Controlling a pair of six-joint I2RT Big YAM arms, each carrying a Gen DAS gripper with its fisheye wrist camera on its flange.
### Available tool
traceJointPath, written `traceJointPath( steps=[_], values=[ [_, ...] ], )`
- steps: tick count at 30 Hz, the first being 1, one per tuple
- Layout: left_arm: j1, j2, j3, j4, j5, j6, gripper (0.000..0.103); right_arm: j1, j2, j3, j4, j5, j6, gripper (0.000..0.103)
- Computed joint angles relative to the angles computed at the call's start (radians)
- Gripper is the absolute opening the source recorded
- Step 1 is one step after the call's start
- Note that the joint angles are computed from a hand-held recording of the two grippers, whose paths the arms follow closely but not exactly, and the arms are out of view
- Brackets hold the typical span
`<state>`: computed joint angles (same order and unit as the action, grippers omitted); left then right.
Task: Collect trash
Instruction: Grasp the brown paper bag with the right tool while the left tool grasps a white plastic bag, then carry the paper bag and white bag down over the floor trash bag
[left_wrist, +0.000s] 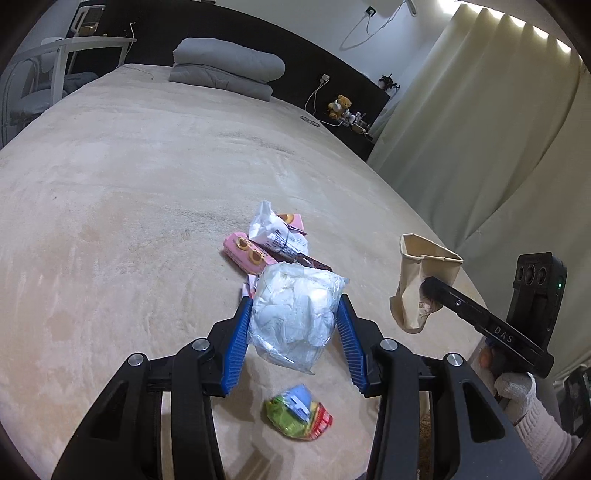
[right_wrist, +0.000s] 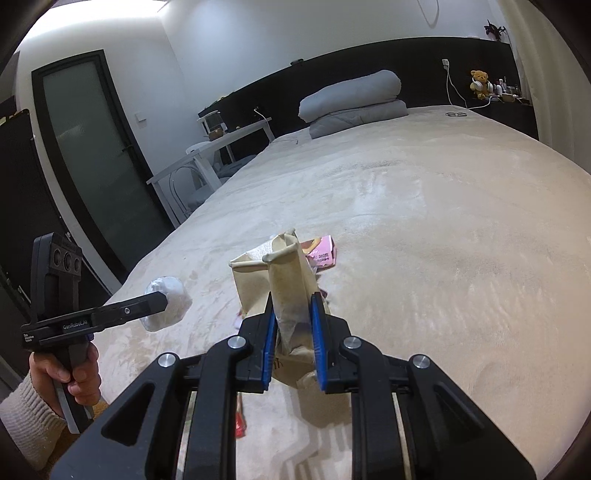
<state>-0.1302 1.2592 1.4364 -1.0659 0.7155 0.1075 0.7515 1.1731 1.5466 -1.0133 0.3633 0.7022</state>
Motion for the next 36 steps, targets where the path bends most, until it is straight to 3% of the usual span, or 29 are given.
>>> traceJointPath(
  steps=[10,23,36],
  values=[
    [0.034,-0.206,-0.186,0.010,0.060,0.010,0.044,0.204,-0.048,-0.028,-0.056,0.167,0.084,0.019],
    [0.084,-0.401,-0.334,-0.010,0.111,0.005,0.044,0.433,-0.095,-0.057,-0.154,0.358,0.248,0.019],
    [0.090,-0.525,-0.419,-0.079,0.116,0.033,0.044,0.589,-0.108,-0.064,-0.248,0.453,0.411,0.019]
  ],
)
